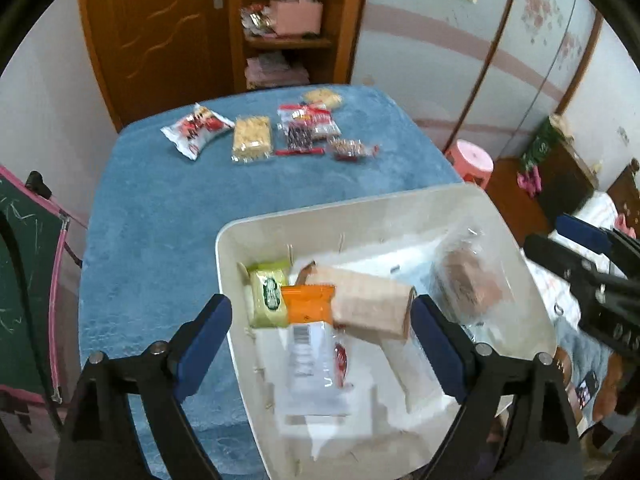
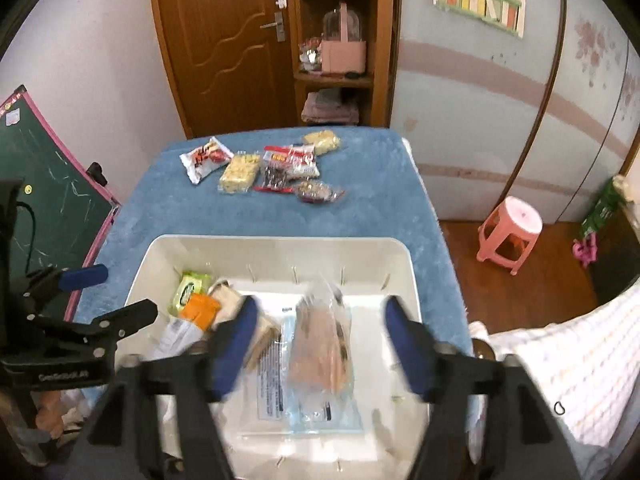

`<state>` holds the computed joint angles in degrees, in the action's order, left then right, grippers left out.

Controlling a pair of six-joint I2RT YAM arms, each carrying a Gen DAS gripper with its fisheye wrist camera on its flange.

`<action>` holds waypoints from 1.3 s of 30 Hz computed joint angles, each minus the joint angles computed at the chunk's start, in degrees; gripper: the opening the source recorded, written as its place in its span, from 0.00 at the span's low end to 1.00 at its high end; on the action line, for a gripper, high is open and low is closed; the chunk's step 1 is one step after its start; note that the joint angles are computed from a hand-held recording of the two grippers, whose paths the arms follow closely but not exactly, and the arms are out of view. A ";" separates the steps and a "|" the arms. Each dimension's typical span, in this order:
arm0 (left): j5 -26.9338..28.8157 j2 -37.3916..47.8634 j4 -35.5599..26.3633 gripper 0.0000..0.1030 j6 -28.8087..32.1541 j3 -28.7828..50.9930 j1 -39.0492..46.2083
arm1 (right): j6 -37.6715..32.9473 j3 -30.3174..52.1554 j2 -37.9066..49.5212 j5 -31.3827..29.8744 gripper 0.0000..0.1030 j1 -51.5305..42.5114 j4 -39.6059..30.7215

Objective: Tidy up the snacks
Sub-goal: 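Carry both items over the white tray and release them inside, then move both tools back over the snacks on the table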

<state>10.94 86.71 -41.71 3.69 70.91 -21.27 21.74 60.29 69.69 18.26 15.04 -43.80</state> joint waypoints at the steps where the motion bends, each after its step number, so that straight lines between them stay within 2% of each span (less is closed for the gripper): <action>1: 0.05 0.12 -0.04 0.88 0.13 0.18 0.13 | -0.26 -0.09 -0.04 -0.09 0.73 0.10 0.62; 10: -0.15 1.17 -0.69 0.88 -0.08 0.22 0.29 | 1.02 -0.54 1.61 -4.01 0.73 1.10 1.40; 32: -0.47 2.80 -0.42 0.88 0.08 0.48 0.56 | 0.97 0.31 6.55 -6.64 0.73 1.83 2.96; 39: -0.94 3.82 0.53 0.88 0.82 2.96 2.42 | 0.69 1.25 7.89 -7.42 0.73 0.33 3.29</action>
<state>9.99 90.53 -41.18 4.51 73.88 -18.85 22.43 61.53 77.58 10.83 15.36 -40.51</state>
